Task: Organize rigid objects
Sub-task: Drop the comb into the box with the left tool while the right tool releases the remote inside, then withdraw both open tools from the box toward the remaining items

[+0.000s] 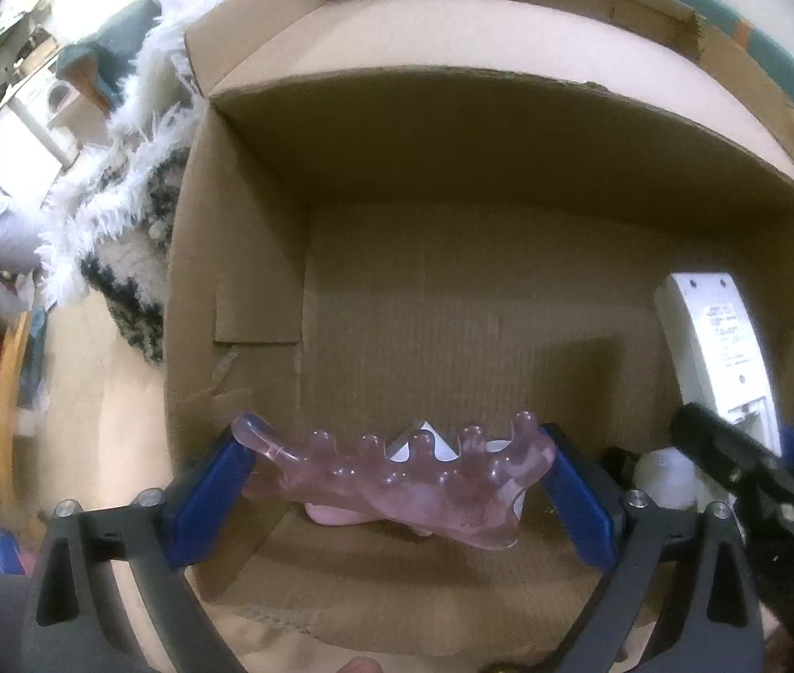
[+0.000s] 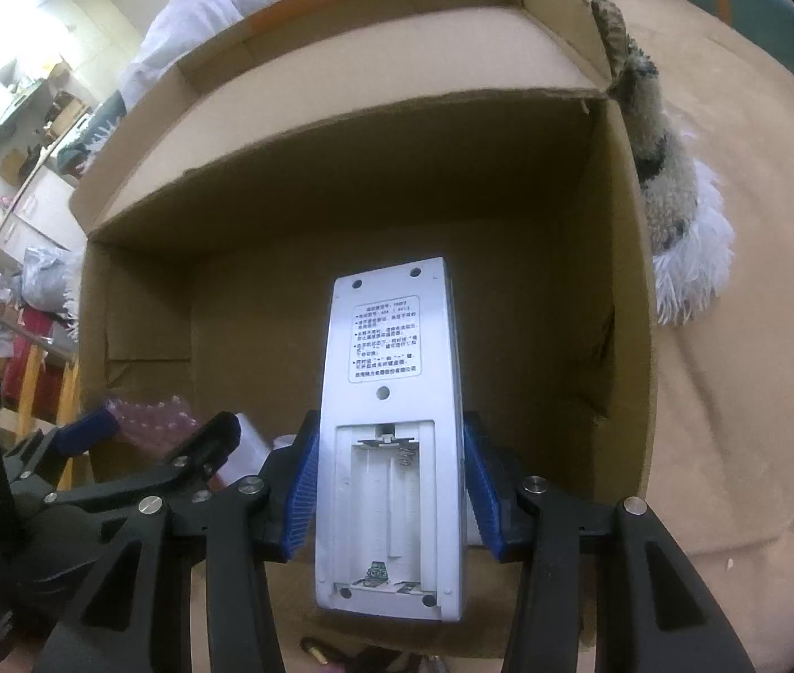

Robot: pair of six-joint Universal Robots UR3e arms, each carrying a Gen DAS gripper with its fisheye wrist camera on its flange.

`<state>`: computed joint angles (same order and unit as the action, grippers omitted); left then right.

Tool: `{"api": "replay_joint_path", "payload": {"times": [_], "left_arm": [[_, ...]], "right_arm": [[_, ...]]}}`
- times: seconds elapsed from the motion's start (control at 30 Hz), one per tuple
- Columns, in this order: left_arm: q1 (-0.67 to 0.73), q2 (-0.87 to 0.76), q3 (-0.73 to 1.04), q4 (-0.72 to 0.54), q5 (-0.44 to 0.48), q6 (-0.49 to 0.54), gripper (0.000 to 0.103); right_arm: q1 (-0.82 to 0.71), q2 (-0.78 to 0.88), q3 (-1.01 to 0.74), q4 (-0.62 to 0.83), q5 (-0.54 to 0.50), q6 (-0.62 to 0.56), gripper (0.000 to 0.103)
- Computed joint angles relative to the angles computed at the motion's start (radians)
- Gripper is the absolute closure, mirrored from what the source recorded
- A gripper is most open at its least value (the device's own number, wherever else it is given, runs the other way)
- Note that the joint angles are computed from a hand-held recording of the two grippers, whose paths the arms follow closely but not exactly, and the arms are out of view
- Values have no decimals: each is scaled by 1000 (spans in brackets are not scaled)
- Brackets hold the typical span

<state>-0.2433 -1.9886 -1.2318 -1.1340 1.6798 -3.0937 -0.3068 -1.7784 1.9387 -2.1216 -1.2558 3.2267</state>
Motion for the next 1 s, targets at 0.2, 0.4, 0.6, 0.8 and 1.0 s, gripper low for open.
{"api": "replay_joint_path", "payload": {"times": [0.2, 0.4, 0.6, 0.8, 1.0], "left_arm": [[15, -26, 18, -32, -13, -9, 5], [27, -48, 41, -64, -26, -5, 3], [30, -42, 36, -44, -28, -3, 0], [50, -13, 38, -74, -61, 12, 0], [92, 62, -10, -78, -102, 51, 0]], "right_arm": [[0, 14, -6, -3, 10, 28, 54], [-1, 23, -20, 3, 16, 32, 54], [-35, 0, -16, 5, 58, 31, 41], [-81, -55, -11, 25, 129, 13, 26], [-75, -92, 5, 15, 115, 2, 25]]}}
